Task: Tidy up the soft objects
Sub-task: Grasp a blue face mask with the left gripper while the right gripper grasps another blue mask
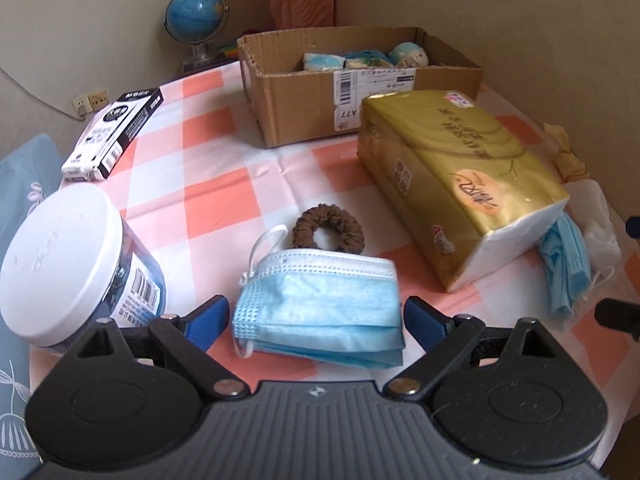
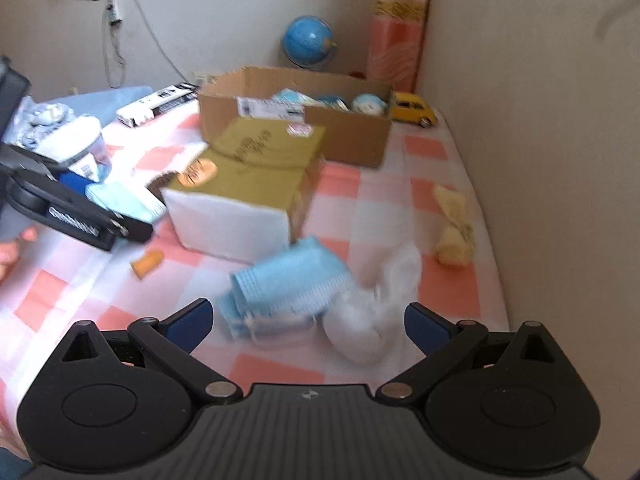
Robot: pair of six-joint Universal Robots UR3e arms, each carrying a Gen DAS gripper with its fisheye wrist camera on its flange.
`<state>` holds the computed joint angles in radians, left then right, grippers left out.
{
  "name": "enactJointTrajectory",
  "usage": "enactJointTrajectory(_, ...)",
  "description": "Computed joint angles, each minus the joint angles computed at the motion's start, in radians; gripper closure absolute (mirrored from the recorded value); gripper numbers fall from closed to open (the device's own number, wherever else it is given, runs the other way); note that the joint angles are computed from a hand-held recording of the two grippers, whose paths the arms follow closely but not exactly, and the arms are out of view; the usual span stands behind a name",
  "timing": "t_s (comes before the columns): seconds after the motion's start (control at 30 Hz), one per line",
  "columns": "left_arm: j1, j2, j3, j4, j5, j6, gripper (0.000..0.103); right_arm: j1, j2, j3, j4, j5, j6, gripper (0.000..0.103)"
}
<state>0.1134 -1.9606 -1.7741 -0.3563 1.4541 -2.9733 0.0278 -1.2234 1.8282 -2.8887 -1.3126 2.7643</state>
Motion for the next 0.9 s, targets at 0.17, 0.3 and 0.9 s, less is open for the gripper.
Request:
enactJointTrajectory(0.17, 0.0, 0.001, 0.003, -0.017, -0.002, 0.004, 0.009, 0.036, 0.088, -0.13, 0.054, 0.009, -0.041, 0.0)
enactJointTrajectory(0.3, 0.001, 0.004, 0.004, -0.029, -0.014, 0.017, 0.009, 0.056, 0.177, -0.247, 0.119, 0.014, -0.062, 0.0)
enactJointTrajectory(0.9, 0.01, -0.015, 0.009, -0.014, -0.036, 0.028, 0.009, 0.071, 0.145, -0.24, 0.252, 0.015, -0.075, 0.0)
